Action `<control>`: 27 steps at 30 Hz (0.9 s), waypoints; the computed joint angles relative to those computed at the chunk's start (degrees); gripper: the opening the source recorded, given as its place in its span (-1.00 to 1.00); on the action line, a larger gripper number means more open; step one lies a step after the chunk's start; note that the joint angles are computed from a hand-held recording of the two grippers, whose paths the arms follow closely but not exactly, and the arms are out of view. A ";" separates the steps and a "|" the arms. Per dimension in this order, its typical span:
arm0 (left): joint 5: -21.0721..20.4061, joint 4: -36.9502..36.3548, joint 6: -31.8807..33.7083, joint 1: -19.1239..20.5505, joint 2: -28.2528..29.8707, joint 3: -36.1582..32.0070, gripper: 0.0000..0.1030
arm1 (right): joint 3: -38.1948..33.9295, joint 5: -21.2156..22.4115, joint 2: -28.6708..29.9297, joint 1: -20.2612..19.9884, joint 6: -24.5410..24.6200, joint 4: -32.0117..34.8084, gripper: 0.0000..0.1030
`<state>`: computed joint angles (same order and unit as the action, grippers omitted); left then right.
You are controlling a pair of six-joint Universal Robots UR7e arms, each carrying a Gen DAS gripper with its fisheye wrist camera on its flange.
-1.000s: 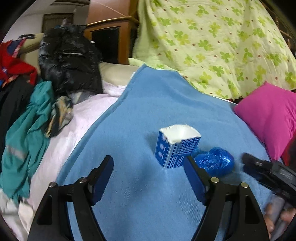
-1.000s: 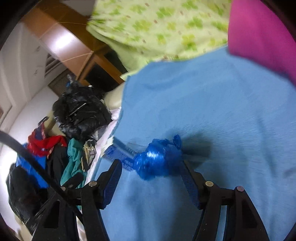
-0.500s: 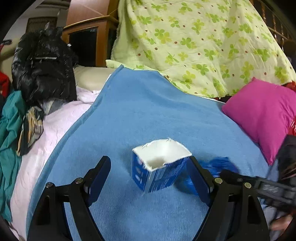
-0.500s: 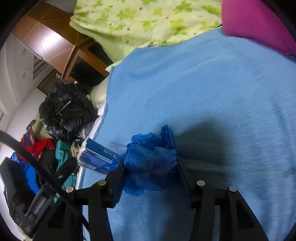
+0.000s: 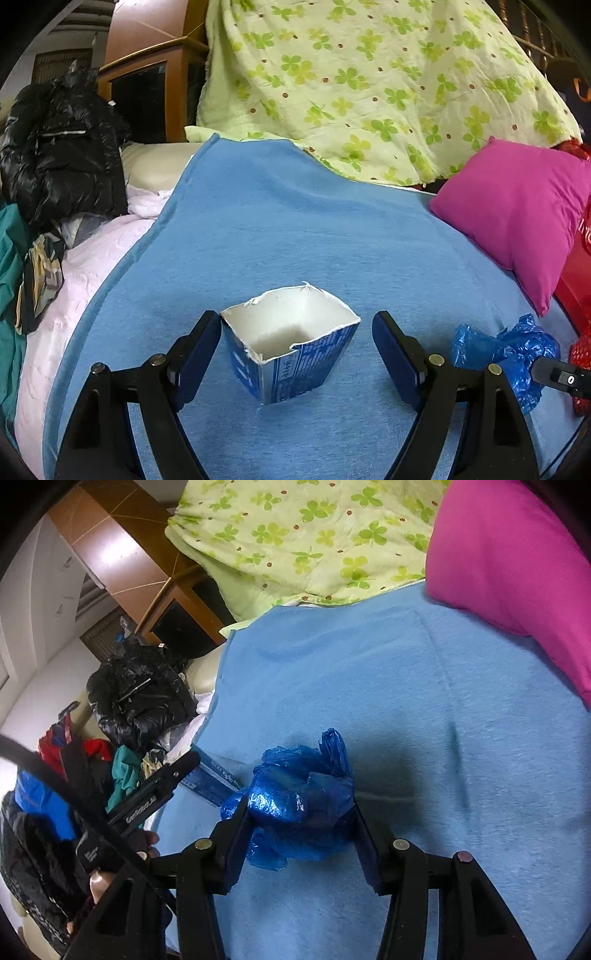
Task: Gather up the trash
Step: 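Grasp the blue plastic bag with the right gripper while the left grasps the milk carton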
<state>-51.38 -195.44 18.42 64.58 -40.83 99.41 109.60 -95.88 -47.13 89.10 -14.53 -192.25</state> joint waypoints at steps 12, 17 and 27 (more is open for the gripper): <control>2.13 2.87 -6.99 1.17 1.32 -2.47 0.49 | 0.12 -2.54 0.66 0.43 -3.29 -0.89 0.06; 4.20 0.32 -5.40 0.48 2.10 -2.31 0.13 | 1.86 -2.82 -0.32 0.14 -4.94 -3.74 0.06; 8.88 -7.27 -1.52 -5.09 1.80 2.95 0.05 | 7.25 -2.87 -3.62 0.12 -9.06 -13.34 0.06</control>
